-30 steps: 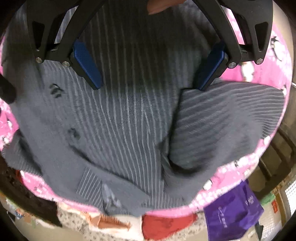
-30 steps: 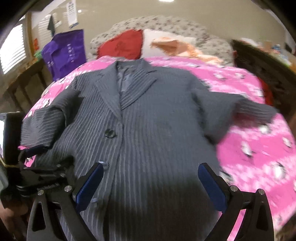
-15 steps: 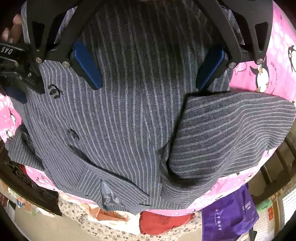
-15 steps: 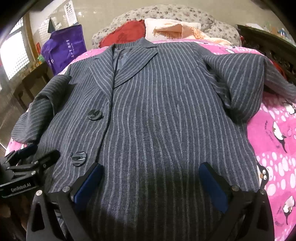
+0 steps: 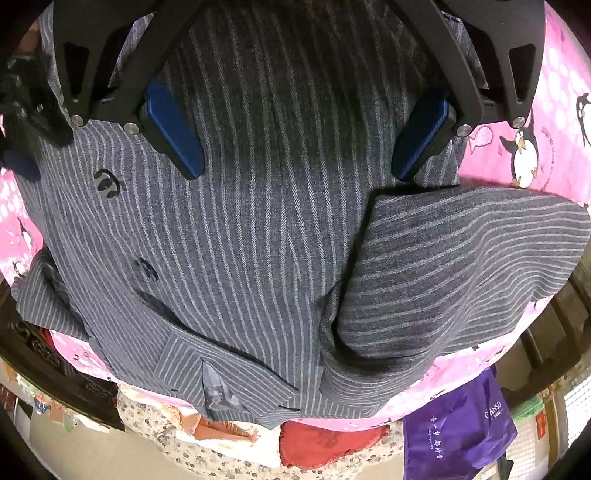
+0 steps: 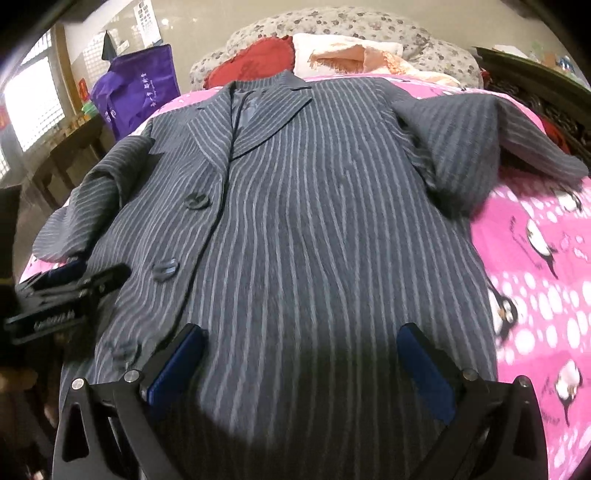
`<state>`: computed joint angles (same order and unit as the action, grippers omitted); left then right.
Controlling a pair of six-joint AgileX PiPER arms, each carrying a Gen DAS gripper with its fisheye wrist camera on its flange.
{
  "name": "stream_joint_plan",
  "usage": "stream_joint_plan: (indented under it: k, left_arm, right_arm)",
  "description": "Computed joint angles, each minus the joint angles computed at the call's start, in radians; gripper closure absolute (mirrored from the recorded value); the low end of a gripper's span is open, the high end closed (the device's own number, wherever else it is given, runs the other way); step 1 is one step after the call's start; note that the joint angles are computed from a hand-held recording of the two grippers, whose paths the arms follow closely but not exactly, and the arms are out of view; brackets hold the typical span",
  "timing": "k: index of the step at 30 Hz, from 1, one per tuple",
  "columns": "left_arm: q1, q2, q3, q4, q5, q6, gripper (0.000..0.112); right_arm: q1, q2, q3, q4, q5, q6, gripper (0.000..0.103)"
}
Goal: Fold large clothes
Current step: 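Fold the sleeve nearest the left tool across the coat body, then grasp the coat's side edge with the left tool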
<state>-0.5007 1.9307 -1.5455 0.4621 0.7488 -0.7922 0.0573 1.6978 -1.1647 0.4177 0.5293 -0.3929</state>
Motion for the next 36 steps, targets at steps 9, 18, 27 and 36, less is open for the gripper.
stream_joint_plan:
  k: [9,18,27,36]
  left_arm:
    - [0.0,-0.003,0.003,-0.001,-0.003,-0.001,0.01]
    - [0.002,-0.003,0.009,-0.008,-0.013,0.0,0.01]
    - [0.003,-0.004,0.011,-0.007,-0.017,-0.001,0.01]
    - [0.004,-0.027,0.03,-0.039,-0.02,0.037,0.01]
  right_arm:
    - [-0.001,-0.034,0.049,-0.001,-0.029,-0.003,0.0]
    - [0.001,-0.038,0.059,0.0,-0.043,-0.004,0.0]
    - [0.0,-0.039,0.061,0.004,-0.044,-0.009,0.0]
    - [0.005,-0.04,0.062,-0.012,-0.047,0.006,0.0]
